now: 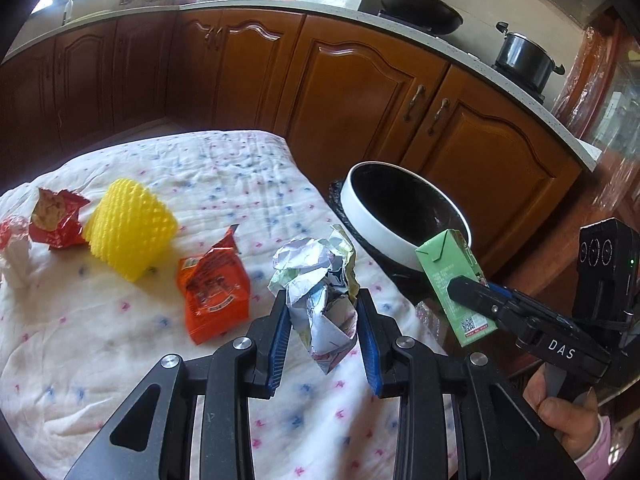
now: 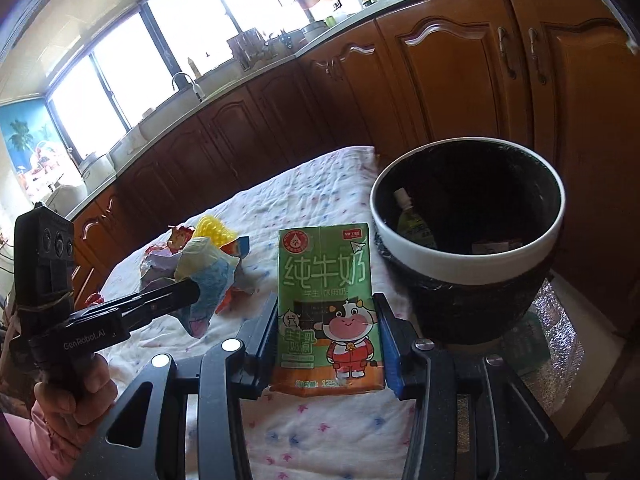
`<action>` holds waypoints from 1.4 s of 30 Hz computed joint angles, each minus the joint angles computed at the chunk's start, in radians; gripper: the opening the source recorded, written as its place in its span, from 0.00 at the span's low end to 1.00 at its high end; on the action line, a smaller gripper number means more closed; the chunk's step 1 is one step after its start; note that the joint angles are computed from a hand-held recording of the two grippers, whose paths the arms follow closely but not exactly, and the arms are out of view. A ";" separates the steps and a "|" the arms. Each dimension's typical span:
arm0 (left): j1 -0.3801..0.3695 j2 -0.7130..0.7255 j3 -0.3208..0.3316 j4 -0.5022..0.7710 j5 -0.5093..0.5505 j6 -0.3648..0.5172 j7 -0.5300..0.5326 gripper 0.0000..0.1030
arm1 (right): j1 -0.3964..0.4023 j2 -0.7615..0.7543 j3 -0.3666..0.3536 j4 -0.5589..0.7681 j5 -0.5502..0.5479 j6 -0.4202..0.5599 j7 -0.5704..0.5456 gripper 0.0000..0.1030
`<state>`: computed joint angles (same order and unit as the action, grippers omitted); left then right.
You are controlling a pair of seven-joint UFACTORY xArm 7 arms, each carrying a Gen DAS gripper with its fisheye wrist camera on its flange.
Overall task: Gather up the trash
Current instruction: 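Carry the foil wrapper and green carton over the bin and open both grippers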
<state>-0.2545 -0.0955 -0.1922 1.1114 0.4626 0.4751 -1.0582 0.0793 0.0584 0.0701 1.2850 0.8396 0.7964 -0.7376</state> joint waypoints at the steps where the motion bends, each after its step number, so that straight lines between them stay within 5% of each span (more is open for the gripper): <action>1: -0.001 0.017 0.000 0.017 -0.002 -0.001 0.009 0.29 | -0.002 0.007 -0.002 0.009 0.000 -0.001 0.001 0.43; 12: -0.061 0.198 0.053 0.222 -0.019 0.020 0.098 0.29 | -0.045 0.078 0.003 0.097 -0.015 -0.030 0.021 0.43; 24: -0.104 0.418 0.116 0.516 -0.150 0.078 0.294 0.30 | -0.084 0.171 0.024 0.210 -0.088 -0.060 0.095 0.43; 42: -0.134 0.885 0.163 1.231 -0.319 0.411 0.530 0.30 | -0.105 0.314 0.048 0.387 -0.267 -0.027 0.233 0.43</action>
